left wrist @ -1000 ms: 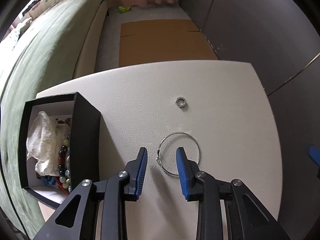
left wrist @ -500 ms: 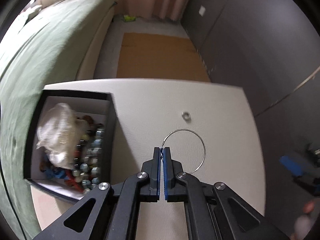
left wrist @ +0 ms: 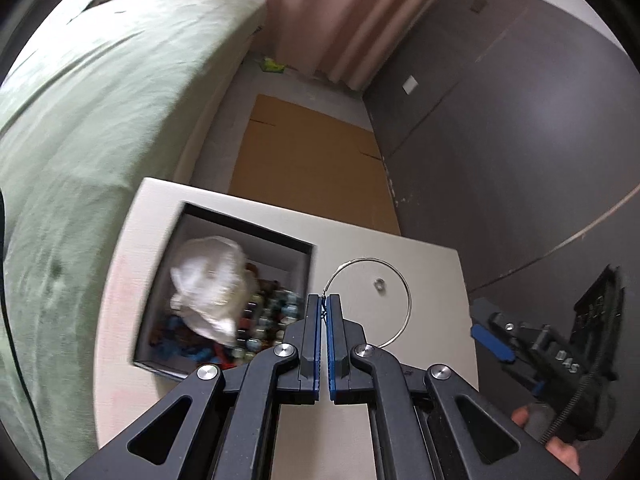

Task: Organize jewelry
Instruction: 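Drop the hoop into the box with left gripper while right gripper grasps small ring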

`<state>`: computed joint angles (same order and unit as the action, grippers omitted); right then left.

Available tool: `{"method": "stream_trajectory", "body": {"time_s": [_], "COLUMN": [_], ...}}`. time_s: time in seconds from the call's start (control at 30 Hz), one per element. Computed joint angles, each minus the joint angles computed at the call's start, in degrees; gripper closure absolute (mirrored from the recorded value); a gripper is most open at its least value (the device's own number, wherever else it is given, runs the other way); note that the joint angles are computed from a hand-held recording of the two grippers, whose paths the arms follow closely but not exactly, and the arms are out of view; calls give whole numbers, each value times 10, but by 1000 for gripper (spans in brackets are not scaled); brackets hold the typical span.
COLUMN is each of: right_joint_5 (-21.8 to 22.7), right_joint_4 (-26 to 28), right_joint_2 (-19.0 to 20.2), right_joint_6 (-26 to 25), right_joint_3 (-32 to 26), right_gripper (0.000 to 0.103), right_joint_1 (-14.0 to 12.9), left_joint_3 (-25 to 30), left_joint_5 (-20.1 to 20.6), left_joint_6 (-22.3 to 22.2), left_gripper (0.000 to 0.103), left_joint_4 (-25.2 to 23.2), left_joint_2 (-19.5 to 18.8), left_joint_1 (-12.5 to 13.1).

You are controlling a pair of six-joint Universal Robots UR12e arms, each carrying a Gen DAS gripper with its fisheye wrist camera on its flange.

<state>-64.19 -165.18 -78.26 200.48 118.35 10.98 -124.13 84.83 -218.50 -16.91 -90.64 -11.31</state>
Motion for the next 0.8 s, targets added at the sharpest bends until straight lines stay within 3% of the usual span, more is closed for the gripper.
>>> {"method": "stream_trajectory", "body": {"time_s": [0.5,0.8], "right_joint_5": [-90,-160], "right_joint_4": [36,33], "right_joint_2": [43,68], "right_joint_6": [-48,-89], "right_joint_3": [-47,-74], "right_gripper": [58,71], "right_joint_1": [50,81], "left_joint_3": [-47,-52], "left_joint_5": [-39,-64], "left_joint_6": [-18,-23], "left_gripper": [102,102], "left_joint_4": [6,3], "left_joint_2": [30,29], "left_joint_1": [59,74]}}
